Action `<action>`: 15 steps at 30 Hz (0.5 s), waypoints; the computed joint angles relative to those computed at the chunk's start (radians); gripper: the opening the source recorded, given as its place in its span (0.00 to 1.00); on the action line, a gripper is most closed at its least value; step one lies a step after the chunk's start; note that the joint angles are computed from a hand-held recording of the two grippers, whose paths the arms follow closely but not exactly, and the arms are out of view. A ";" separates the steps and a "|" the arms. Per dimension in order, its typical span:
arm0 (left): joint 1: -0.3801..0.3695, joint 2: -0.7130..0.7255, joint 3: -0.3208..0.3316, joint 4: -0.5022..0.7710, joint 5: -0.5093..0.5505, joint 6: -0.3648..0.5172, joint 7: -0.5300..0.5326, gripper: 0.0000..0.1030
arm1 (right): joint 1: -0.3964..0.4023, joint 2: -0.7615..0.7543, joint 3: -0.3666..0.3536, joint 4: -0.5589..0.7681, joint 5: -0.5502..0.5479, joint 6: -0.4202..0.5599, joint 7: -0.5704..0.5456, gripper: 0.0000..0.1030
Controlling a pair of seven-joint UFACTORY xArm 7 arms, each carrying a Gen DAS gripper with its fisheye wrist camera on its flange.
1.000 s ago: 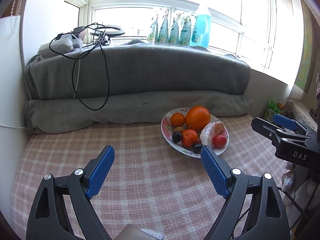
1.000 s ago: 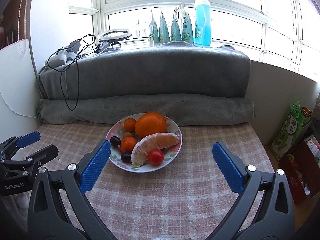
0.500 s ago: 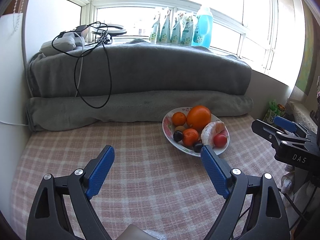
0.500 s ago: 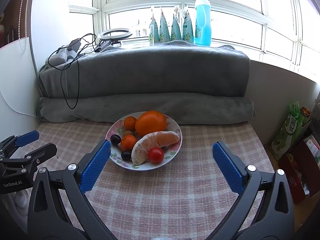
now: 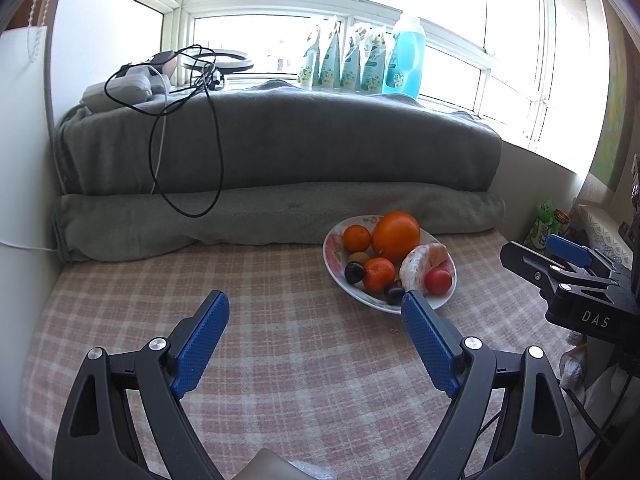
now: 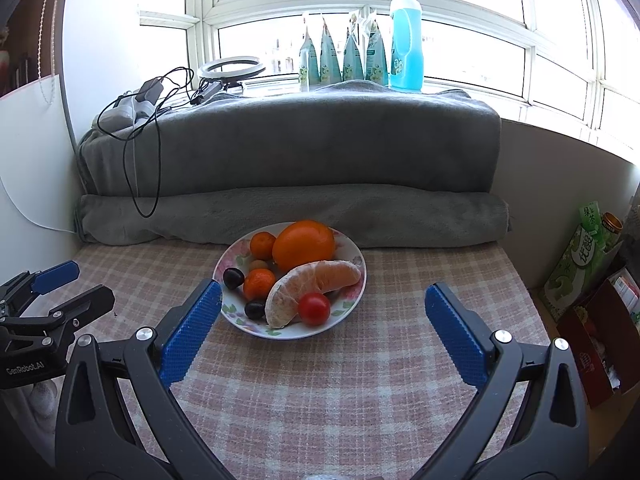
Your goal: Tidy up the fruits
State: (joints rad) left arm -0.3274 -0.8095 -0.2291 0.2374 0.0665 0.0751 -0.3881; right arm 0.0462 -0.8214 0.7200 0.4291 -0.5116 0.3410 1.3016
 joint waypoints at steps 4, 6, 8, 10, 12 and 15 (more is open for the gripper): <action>0.000 -0.002 0.000 0.000 0.000 0.001 -0.001 0.86 | -0.003 0.004 0.004 0.002 -0.003 -0.003 0.004 1.00; -0.003 -0.001 0.003 0.000 0.000 0.001 0.000 0.86 | -0.003 0.006 0.004 0.003 -0.003 -0.004 0.004 1.00; -0.001 -0.001 0.001 0.000 0.000 0.000 -0.001 0.86 | -0.001 0.005 0.004 0.003 -0.003 -0.001 0.005 1.00; -0.003 0.000 0.003 0.000 0.000 0.000 0.000 0.86 | 0.000 0.005 0.003 0.003 -0.003 0.000 0.006 1.00; 0.000 0.000 0.000 0.000 0.000 0.001 -0.002 0.86 | 0.000 0.005 0.004 0.004 -0.004 0.001 0.008 1.00; -0.002 -0.004 0.000 -0.001 -0.001 0.004 -0.004 0.86 | 0.000 0.006 0.004 0.004 -0.005 0.001 0.007 1.00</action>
State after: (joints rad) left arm -0.3292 -0.8136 -0.2286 0.2367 0.0658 0.0791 -0.3926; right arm 0.0462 -0.8150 0.7235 0.4335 -0.5166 0.3418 1.3090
